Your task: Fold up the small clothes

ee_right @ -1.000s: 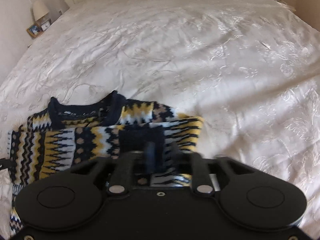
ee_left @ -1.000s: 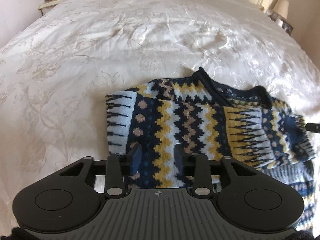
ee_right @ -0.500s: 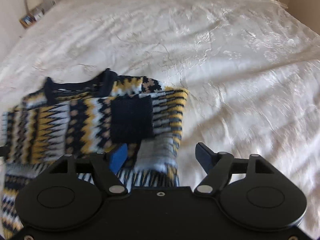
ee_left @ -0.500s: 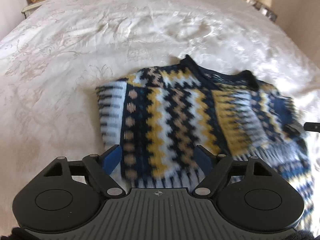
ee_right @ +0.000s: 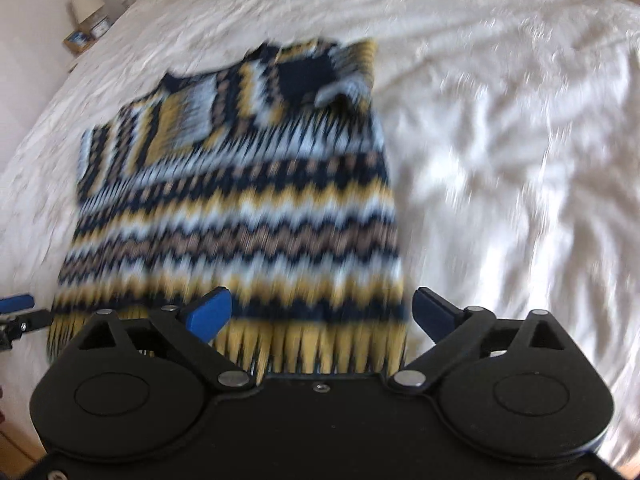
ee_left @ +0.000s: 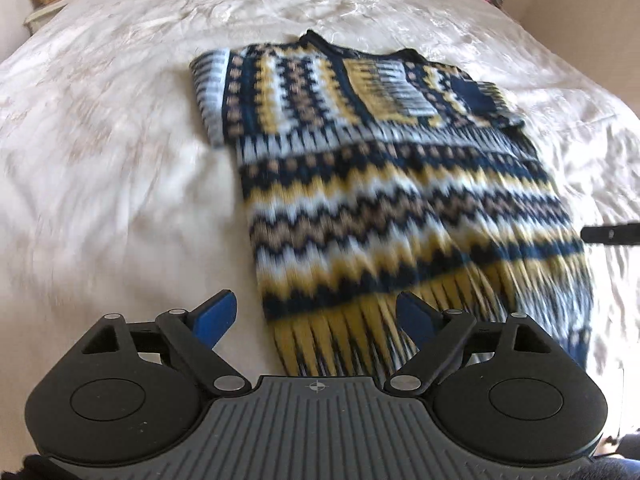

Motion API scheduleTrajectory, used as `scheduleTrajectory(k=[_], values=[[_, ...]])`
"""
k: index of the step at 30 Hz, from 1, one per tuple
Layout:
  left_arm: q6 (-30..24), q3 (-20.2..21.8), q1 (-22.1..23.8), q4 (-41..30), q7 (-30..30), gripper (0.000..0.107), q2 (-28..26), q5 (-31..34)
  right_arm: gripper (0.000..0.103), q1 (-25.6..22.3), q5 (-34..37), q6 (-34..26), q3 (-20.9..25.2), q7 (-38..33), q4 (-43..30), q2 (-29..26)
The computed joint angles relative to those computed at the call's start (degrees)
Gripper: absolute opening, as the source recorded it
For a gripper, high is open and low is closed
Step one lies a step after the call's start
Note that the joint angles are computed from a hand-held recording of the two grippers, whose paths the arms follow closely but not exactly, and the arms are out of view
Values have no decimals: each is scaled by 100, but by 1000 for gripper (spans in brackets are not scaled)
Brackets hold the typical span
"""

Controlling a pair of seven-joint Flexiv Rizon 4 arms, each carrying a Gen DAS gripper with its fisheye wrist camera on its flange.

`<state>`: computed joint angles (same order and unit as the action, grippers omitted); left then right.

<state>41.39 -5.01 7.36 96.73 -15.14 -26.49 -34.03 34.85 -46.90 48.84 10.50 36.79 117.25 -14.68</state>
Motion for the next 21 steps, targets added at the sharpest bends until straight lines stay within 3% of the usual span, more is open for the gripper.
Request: scheduleTrajectory(k=[7, 11, 15, 21], values=[[596, 214, 14, 1228, 175, 87, 649, -238, 99, 195, -599, 1035, 28, 124, 314, -172], [857, 323, -24, 1811, 273, 87, 926, -257, 99, 373, -1084, 1394, -50, 533, 517, -198], [1025, 320, -17, 2179, 491, 87, 1082, -567, 99, 456, -1691, 1704, -147, 1161, 680, -217], [1284, 233, -103, 2389, 700, 87, 1066, -1054, 99, 435, -2192, 1877, -150, 1398, 693, -315]])
